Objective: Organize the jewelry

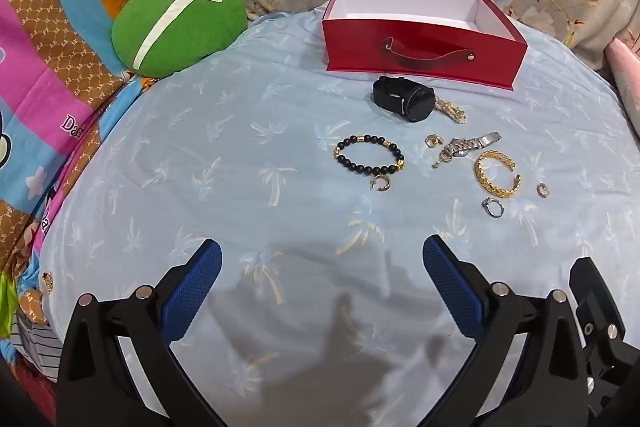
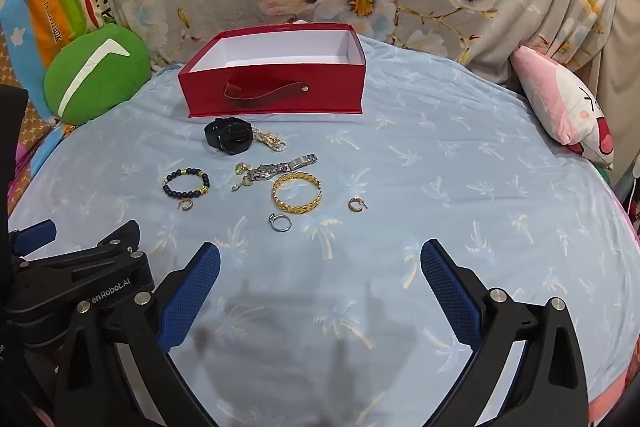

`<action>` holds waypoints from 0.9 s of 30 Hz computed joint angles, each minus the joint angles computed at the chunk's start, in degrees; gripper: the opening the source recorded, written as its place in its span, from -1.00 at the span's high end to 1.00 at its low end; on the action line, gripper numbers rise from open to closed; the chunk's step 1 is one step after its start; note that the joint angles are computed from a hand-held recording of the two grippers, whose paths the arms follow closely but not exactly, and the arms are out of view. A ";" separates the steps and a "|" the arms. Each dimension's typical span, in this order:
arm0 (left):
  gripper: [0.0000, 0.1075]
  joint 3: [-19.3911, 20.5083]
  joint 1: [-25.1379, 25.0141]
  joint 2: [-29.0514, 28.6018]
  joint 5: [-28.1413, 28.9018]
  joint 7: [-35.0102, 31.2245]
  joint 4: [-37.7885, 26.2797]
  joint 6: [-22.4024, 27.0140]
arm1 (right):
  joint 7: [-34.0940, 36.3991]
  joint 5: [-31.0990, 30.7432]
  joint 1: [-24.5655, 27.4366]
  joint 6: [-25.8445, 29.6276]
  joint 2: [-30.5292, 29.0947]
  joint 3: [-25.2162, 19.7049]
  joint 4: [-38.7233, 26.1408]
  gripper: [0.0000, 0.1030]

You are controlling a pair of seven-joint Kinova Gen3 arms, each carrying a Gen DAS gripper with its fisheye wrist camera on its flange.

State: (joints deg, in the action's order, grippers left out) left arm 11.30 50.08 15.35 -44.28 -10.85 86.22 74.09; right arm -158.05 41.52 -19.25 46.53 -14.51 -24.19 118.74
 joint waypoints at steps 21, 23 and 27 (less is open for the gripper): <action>-0.83 0.50 0.13 -0.43 0.08 -0.70 0.25 1.24 | -1.24 0.62 -1.32 1.69 0.21 -0.17 -0.06 -0.90; -0.83 0.50 0.36 -0.42 -0.10 -0.34 0.28 1.50 | -0.95 0.43 -1.42 1.74 0.29 -0.24 -0.01 -0.90; -0.83 0.54 0.63 -0.25 -0.56 -0.08 0.16 2.02 | -0.66 0.32 -1.49 1.70 0.39 -0.08 -0.01 -0.90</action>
